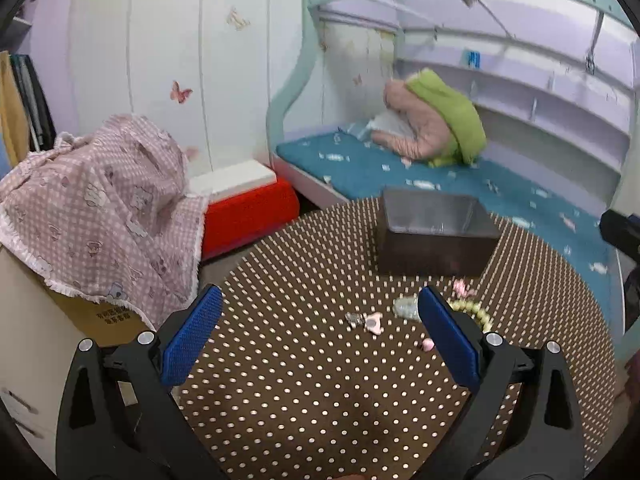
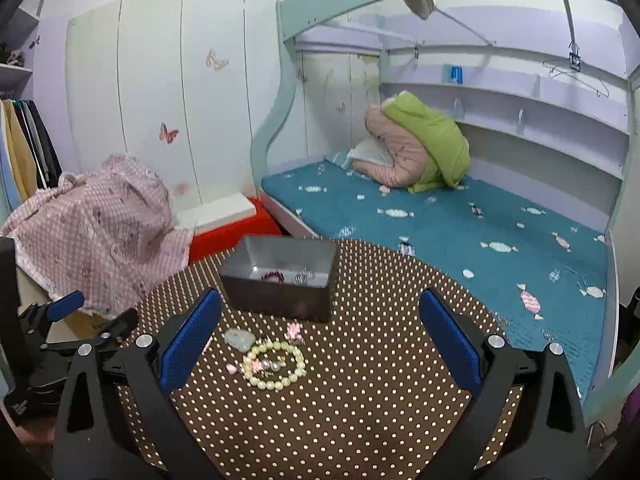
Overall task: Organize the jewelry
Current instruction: 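Withdraw both tools from the box toward the remaining jewelry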
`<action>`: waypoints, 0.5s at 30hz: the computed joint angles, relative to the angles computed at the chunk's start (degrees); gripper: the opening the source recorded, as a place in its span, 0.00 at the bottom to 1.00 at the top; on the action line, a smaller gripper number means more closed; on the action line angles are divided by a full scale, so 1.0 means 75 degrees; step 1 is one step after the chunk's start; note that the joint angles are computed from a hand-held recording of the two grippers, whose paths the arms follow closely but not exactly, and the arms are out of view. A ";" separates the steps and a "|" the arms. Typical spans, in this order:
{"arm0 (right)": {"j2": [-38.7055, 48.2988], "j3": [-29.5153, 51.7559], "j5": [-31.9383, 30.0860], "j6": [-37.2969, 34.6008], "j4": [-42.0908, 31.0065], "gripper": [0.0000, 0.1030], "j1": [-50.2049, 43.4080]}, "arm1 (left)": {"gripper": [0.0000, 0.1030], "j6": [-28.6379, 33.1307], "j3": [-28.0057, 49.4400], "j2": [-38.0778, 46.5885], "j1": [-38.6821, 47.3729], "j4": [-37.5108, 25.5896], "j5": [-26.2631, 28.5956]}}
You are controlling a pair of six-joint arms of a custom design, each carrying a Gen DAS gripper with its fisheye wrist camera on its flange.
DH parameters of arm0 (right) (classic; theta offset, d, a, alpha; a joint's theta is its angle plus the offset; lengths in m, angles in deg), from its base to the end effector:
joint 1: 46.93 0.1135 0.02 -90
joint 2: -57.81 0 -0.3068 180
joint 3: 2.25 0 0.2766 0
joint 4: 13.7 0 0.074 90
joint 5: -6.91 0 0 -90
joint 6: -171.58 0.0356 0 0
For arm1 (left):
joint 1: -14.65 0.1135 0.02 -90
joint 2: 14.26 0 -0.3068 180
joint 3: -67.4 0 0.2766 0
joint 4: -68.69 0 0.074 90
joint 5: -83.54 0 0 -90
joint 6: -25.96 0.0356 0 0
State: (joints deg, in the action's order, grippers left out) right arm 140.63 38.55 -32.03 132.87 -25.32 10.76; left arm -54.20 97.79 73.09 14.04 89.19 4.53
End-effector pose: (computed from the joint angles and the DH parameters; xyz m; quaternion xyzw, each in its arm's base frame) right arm 0.1540 0.1917 0.1551 0.0864 0.8635 -0.0087 0.4968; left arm 0.2442 -0.0094 0.1234 0.1239 0.8811 -0.0491 0.4538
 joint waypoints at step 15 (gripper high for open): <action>0.1624 -0.0183 -0.2614 -0.0818 0.1665 0.92 -0.1371 | 0.75 0.0290 0.2155 0.3611 -0.0792 -0.0448 -0.0523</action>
State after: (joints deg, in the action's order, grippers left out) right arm 152.81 37.17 -51.64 126.73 -12.83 0.48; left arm -52.03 113.95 100.17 8.10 85.83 0.61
